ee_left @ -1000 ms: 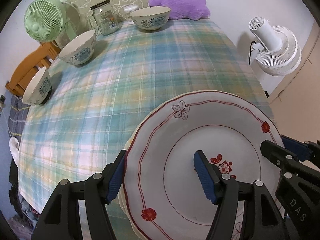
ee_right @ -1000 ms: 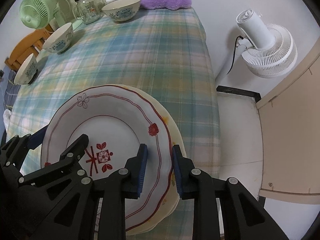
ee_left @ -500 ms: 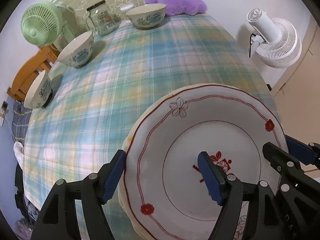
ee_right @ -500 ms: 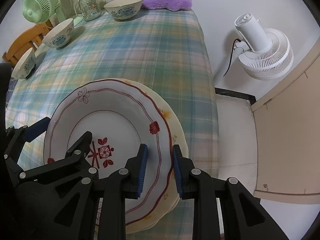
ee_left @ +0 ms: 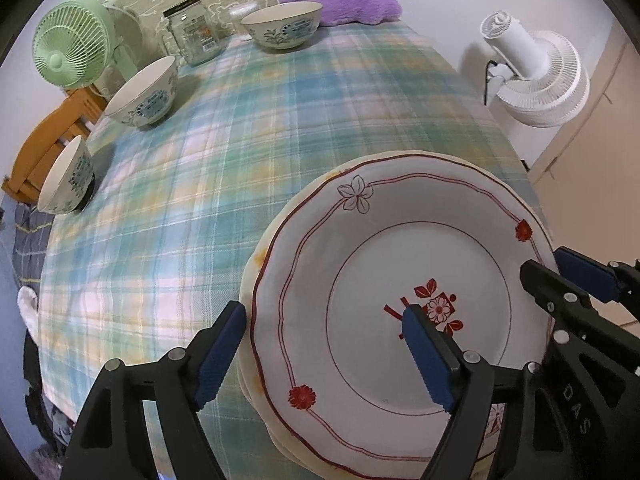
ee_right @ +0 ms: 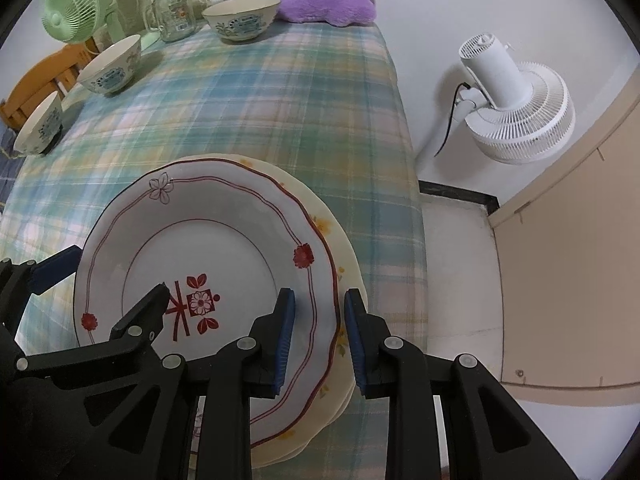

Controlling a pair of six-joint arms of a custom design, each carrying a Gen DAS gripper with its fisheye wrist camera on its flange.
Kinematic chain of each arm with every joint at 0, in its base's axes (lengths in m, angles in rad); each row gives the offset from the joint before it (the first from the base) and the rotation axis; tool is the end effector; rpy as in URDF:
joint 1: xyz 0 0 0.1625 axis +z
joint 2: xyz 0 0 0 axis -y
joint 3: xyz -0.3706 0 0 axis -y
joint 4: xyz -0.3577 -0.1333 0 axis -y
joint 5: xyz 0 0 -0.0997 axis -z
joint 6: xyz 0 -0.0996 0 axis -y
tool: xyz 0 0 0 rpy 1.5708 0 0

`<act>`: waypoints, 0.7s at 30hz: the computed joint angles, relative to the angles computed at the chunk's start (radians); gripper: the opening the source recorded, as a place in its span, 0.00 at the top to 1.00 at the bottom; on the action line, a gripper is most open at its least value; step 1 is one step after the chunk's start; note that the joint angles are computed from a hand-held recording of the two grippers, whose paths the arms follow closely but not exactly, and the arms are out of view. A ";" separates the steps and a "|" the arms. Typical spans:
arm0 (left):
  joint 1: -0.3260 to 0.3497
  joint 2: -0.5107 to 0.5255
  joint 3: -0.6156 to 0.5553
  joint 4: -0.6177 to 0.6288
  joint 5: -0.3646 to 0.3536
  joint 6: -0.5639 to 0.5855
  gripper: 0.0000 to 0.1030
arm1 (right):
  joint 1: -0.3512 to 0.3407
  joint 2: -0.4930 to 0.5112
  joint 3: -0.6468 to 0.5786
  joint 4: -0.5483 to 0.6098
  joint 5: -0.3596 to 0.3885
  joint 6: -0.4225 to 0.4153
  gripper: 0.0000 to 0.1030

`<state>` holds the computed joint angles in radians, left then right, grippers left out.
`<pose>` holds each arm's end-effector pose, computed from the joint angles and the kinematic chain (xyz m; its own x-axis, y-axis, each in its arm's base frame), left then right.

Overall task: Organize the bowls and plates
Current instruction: 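Lower the red-pattern plate onto the stack and open both tools, then move both tools to the large grey bowl and grip its rim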

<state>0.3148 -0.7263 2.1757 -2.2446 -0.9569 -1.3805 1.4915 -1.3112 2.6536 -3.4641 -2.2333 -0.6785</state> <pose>-0.2591 -0.2849 -0.0744 -0.6420 -0.0464 -0.7653 0.2565 0.9276 -0.2715 0.0479 -0.3069 0.1575 -0.6344 -0.2346 0.7365 -0.4247 0.9019 -0.0786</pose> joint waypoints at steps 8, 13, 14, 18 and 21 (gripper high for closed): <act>-0.015 -0.105 0.097 -0.083 0.039 0.100 0.21 | 0.094 0.036 -0.010 -0.013 -0.098 0.166 0.61; -0.026 -0.256 0.197 -0.101 0.045 0.131 0.21 | 0.219 0.066 -0.019 0.051 -0.176 0.358 0.55; -0.029 -0.299 0.215 -0.073 0.045 0.129 0.21 | 0.247 0.075 -0.023 0.071 -0.187 0.401 0.55; -0.040 -0.457 0.278 0.023 0.051 0.096 0.21 | 0.358 0.123 -0.045 0.130 -0.217 0.548 0.55; -0.040 -0.589 0.328 0.091 0.065 0.068 0.21 | 0.450 0.171 -0.083 0.192 -0.231 0.660 0.55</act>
<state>0.2743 -1.3153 2.5041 -2.1536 -0.8916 -1.3127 1.9411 -1.1400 2.5702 -3.2724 -2.4639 -0.0182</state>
